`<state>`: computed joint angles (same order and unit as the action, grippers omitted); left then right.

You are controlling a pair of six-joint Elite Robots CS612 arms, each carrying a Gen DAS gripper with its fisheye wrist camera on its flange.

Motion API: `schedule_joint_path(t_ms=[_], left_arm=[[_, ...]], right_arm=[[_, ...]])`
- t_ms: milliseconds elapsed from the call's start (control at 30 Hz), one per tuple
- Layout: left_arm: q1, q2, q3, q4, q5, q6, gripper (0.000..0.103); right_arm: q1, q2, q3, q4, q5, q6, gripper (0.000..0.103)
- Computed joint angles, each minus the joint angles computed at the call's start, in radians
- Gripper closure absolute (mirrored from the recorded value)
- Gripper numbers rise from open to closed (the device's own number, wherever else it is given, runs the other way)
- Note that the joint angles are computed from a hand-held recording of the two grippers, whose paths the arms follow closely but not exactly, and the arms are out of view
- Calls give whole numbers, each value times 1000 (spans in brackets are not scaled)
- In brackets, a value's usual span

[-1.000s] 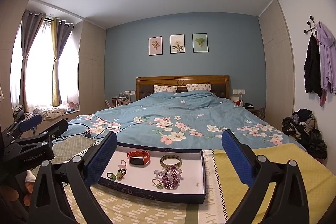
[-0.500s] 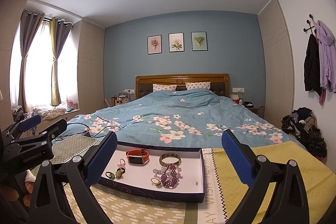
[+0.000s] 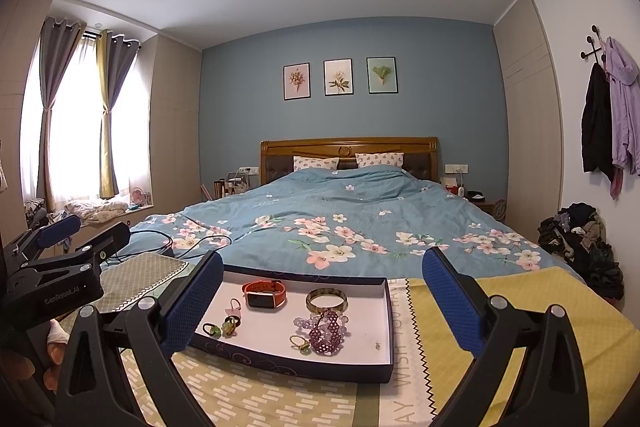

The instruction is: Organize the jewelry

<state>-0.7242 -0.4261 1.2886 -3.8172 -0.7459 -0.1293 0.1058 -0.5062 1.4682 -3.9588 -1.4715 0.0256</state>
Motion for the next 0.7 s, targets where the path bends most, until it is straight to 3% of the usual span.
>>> schedule_joint_path(t_ms=[700], left_arm=[[1, -7, 11, 17, -5, -18, 5]], right_arm=[[0, 0, 0, 12, 2, 0, 7]])
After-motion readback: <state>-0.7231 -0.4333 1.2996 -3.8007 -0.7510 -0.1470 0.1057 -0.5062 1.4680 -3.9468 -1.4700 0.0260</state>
